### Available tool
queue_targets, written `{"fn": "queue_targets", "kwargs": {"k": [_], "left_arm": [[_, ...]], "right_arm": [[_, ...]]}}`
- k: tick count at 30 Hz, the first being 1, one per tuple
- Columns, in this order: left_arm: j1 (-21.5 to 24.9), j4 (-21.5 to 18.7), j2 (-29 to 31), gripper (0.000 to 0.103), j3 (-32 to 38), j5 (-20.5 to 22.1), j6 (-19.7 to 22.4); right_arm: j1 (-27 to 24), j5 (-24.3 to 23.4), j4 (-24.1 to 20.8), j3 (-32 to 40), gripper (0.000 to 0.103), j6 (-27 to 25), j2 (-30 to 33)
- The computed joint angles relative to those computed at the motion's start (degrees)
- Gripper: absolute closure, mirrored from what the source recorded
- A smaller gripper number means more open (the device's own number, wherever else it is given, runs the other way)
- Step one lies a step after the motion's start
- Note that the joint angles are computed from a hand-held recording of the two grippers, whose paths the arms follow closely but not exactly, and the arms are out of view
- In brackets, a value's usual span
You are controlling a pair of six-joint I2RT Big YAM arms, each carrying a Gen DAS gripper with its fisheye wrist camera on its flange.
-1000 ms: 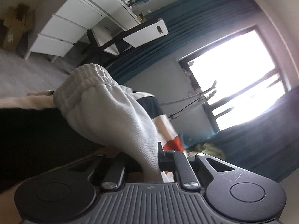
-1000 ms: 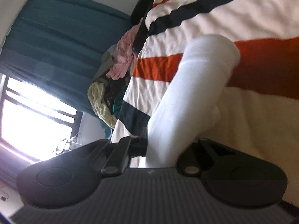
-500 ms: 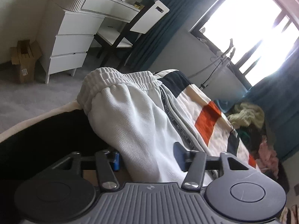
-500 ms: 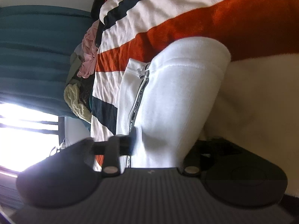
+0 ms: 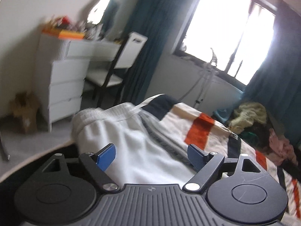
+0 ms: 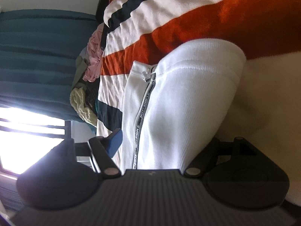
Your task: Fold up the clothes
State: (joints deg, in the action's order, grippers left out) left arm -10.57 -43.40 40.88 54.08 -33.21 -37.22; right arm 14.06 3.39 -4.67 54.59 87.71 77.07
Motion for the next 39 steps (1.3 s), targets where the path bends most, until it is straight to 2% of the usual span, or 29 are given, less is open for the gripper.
{"fn": "queue_targets", "kwargs": {"k": [6,12,15,17,19,21,24,32,34,37,39], "left_arm": [[-6.04,7.03,4.78,0.016,-0.09,-0.47,9.05],[-11.83,8.26,11.14,0.016,0.02,3.0,7.48],[-14.81,8.46,14.26,0.016,-0.13,4.63,8.49],[-16.25,6.71,16.87,0.014,0.49,4.14,9.47],[-17.22,3.03,20.18,0.014,1.79,1.97,10.54],[-17.07,0.53,21.84,0.013,2.46,2.44,10.1],[-16.51,0.14,21.95,0.011,2.05,3.69,9.18],[-16.35,-0.46,21.51,0.01,2.07,3.81,9.34],[-16.33,-0.68,21.48,0.01,2.23,3.81,9.37],[-16.26,-0.92,21.43,0.01,2.44,3.87,9.4],[-16.13,-0.89,21.4,0.01,2.48,4.03,9.37]], "right_arm": [[-0.12,1.0,3.09,-1.07,0.028,1.42,-0.19],[0.1,2.05,6.14,-1.94,0.028,0.77,-0.77],[0.33,2.54,7.26,-2.43,0.028,0.68,-1.19],[0.43,2.63,7.03,-2.41,0.028,0.02,-1.41],[0.49,2.63,6.32,-2.23,0.028,-0.51,-1.48],[0.52,2.77,5.82,-2.27,0.028,-0.16,-1.49],[0.58,3.0,5.17,-2.35,0.028,0.56,-1.4],[0.07,3.13,1.9,-2.11,0.028,0.99,-0.78],[-0.22,2.51,3.35,-2.71,0.028,1.31,-0.61],[-0.85,0.78,9.36,-4.27,0.028,0.9,-0.43],[-1.08,1.03,15.5,-6.06,0.028,1.93,-0.35]]}}
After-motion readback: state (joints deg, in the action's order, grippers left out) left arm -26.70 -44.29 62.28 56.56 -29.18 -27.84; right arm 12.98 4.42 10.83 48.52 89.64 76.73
